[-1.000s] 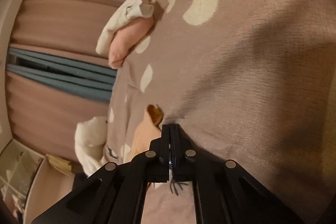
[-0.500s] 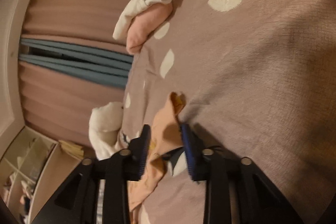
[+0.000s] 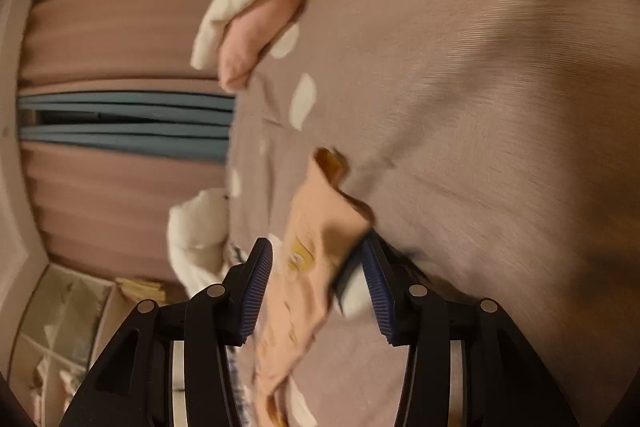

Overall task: Fold small clothes
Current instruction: 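Close the right gripper on the peach sleeve cuff, then lift the sleeve and lay it across the garment body, open right gripper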

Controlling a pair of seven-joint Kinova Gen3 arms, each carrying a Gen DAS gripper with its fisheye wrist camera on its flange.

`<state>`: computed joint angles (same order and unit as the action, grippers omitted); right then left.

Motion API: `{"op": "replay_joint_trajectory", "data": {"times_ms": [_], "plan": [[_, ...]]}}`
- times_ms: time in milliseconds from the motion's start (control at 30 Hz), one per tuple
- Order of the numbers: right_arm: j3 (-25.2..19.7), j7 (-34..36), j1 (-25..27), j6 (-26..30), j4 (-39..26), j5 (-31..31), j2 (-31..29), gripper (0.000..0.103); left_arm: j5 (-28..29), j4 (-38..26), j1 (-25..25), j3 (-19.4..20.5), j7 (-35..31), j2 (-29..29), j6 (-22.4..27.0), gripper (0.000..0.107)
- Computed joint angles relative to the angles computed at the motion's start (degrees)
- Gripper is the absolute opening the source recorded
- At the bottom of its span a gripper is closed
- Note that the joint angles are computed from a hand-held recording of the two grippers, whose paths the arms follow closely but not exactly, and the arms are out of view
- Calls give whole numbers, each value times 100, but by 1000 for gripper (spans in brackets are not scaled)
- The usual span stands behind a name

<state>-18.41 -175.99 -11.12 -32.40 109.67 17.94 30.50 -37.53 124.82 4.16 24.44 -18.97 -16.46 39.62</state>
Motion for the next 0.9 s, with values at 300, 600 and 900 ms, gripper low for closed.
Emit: {"op": "replay_joint_trajectory", "data": {"times_ms": [300,600,900], "plan": [[201,399,-256,357,-170,-306,18,4,282,-45,-88,-1,-210,-65,-25,102],[295,1166,-526,608,-172,-1012,-233,4,87,17,-233,64,-89,-272,90,102],[262,1678,-1111,1392,-995,-904,-591,4,444,-37,-437,-149,-454,-752,421,102]]}}
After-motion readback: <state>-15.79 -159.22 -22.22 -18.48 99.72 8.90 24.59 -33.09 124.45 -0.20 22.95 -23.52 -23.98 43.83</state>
